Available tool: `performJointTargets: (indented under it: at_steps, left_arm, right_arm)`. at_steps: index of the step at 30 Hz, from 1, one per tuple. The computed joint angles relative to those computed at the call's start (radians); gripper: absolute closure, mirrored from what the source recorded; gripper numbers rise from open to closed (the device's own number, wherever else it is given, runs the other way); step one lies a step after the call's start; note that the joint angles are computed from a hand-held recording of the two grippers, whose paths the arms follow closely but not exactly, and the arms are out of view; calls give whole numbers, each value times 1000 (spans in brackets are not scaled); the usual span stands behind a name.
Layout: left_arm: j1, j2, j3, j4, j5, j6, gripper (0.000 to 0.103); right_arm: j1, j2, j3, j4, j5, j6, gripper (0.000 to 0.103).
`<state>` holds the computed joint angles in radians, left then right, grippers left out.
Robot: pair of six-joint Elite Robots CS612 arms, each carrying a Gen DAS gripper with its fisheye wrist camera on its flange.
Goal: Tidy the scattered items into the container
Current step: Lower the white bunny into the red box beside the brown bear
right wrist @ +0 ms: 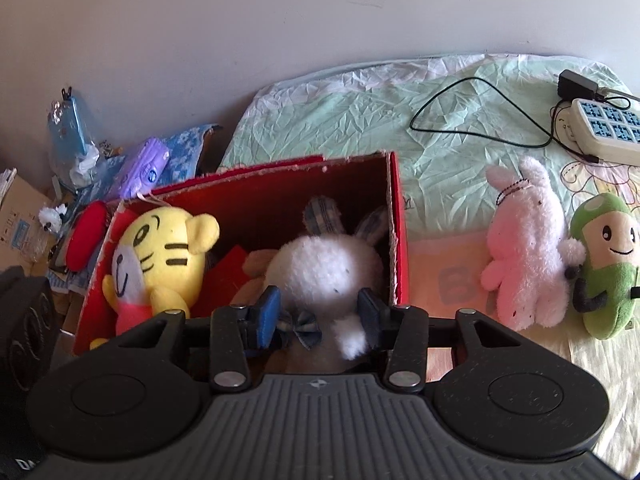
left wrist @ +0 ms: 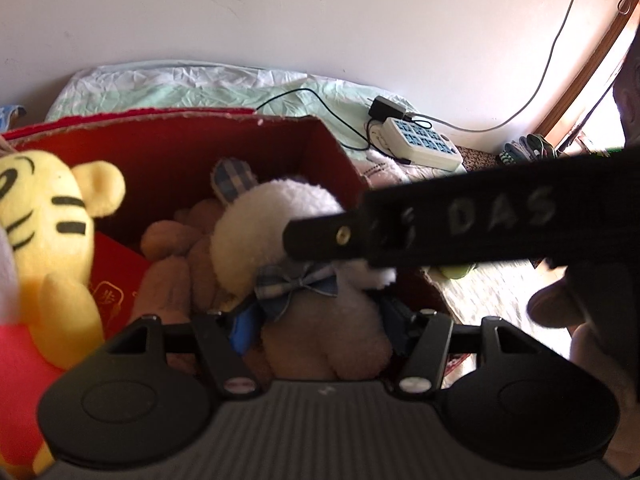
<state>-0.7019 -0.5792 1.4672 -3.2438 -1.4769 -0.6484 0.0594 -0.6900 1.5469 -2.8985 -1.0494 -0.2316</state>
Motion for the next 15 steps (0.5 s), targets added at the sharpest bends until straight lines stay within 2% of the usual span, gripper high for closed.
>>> performJointTargets:
  at_steps: [5, 11, 15]
  left_arm:
    - [0, 10, -18, 22, -26, -1, 41]
    - [4, 15, -23, 24, -38, -3, 41]
    - [1, 16, -24, 27, -27, 2, 41]
  right_arm:
    - [-6, -3, 0, 4, 50, 1, 60]
    - [-6, 11, -39, 146, 102, -6, 60]
    - [3, 18, -47, 145, 78, 4, 61]
